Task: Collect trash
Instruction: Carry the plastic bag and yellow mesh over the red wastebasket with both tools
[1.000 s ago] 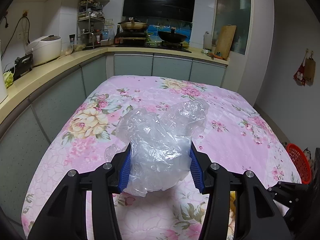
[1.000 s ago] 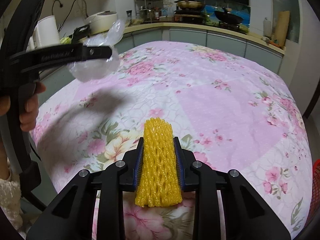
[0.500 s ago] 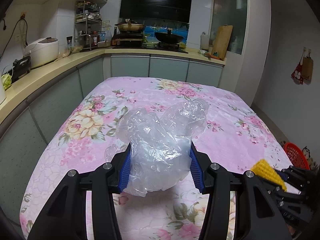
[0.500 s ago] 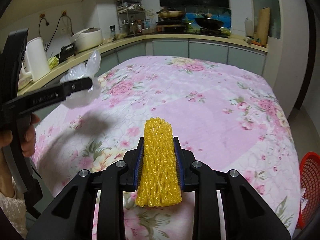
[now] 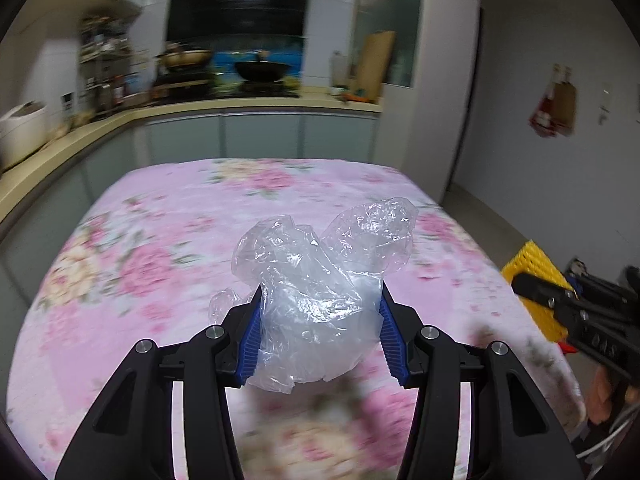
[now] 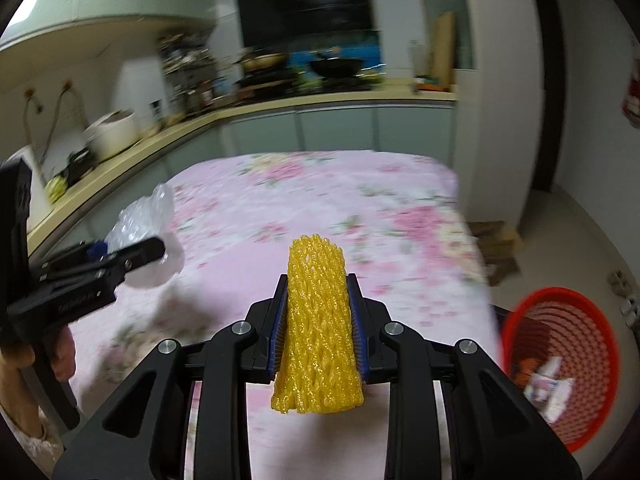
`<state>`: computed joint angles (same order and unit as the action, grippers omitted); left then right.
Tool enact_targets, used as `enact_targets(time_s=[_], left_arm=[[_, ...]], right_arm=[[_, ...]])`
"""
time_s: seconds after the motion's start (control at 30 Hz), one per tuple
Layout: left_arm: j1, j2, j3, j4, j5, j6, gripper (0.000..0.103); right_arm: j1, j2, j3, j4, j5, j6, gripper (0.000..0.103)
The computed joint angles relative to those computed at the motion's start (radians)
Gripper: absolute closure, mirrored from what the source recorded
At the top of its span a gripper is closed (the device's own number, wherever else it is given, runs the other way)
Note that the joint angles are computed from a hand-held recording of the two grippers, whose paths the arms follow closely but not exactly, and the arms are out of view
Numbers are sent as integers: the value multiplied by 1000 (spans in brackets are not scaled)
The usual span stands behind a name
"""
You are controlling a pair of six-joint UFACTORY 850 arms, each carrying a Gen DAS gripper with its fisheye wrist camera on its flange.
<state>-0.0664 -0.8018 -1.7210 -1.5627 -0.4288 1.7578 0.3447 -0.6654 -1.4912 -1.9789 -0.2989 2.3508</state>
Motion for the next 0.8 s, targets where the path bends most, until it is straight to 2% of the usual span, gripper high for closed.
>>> enact_targets(time_s=[0.23, 0.4, 0.6, 0.73, 0.77, 0.8], left_arm=[[-77, -4, -19, 50, -73, -23, 55], [-148, -16, -42, 143, -132, -70, 54], [-227, -64, -107, 294, -176, -176, 54], [-278, -135, -198, 444, -200, -326, 54], [-286, -150, -216, 469, -207, -354, 54], [-293, -164, -232, 489, -216, -374, 52]], right_arm=[[-60, 99, 142, 17, -91, 81, 76], [-106, 147, 219, 114, -125, 101, 76], [-169, 183, 289, 201, -106, 163, 76], [-201, 181, 307, 195, -70, 232, 74], [-211, 178, 312, 164, -54, 280, 72], [-216, 178, 316, 136, -43, 321, 64]])
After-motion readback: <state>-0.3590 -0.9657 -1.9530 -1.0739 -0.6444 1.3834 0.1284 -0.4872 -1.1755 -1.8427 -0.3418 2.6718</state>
